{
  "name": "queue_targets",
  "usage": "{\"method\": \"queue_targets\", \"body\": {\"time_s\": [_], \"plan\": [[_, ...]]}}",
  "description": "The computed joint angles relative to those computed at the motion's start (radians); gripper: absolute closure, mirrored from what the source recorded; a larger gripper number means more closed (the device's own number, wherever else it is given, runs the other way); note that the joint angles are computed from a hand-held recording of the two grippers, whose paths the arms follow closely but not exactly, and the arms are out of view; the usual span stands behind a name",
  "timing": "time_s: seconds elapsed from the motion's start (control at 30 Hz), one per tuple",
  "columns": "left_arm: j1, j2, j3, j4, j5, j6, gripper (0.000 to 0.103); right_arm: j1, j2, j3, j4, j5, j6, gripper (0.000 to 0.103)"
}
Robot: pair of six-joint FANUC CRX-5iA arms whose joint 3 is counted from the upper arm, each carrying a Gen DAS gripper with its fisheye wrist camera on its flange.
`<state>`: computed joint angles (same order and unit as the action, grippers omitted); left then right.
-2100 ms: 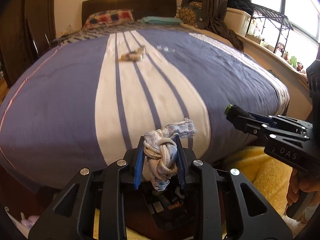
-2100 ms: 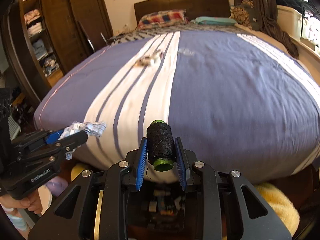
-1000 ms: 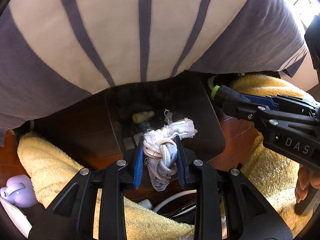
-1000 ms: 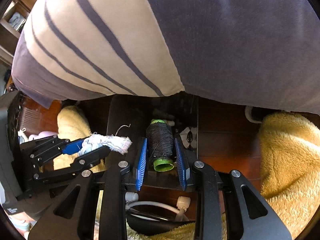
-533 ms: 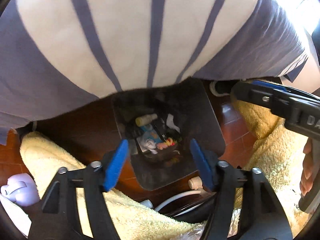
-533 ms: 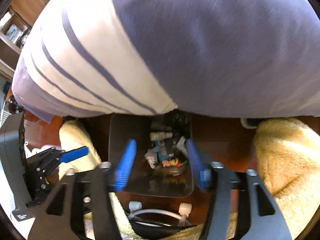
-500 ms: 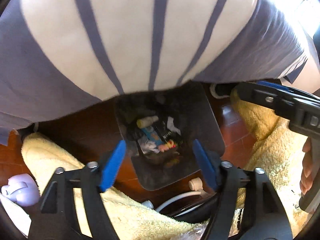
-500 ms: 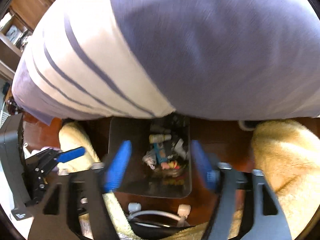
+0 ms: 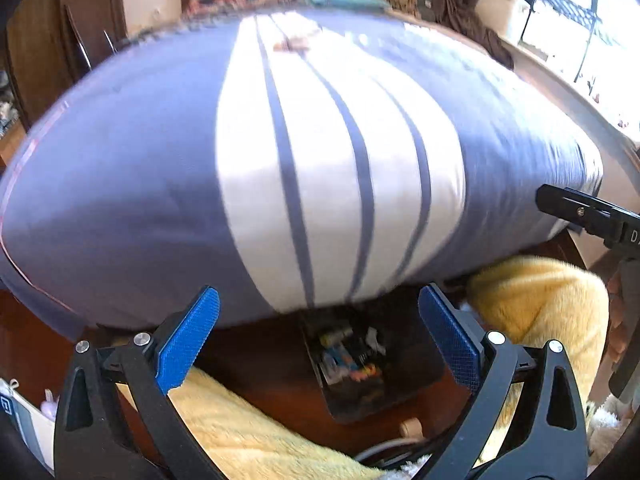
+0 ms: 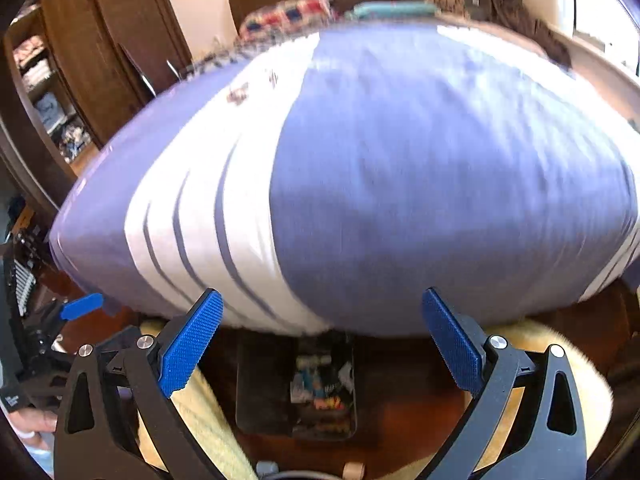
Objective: Collect trash
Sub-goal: 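Grasp the clear plastic box with the right tool while the left tool grasps the striped ribbon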
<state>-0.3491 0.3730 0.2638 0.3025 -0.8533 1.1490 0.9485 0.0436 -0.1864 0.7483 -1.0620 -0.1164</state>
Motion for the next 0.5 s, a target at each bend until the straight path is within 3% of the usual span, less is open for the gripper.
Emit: {"method": "queue_targets", "body": {"time_s": [0.2, 0.4, 0.5], "plan": [[-0.002, 0.068, 0.154, -0.049, 0.007, 0.055, 0.008, -0.064, 0.035, 0.083, 0.039, -0.026, 0.090, 0.003], [-0.010, 0.217, 0.429, -0.111, -0.078, 0.100, 0.008, -0.169, 0.114, 0.207, 0.011, 0.002, 0.237, 0.003], [-0.009, 0.335, 0.632, -0.135, -0.158, 0.132, 0.008, -0.224, 0.170, 0.282, -0.030, 0.013, 0.310, 0.003]]}}
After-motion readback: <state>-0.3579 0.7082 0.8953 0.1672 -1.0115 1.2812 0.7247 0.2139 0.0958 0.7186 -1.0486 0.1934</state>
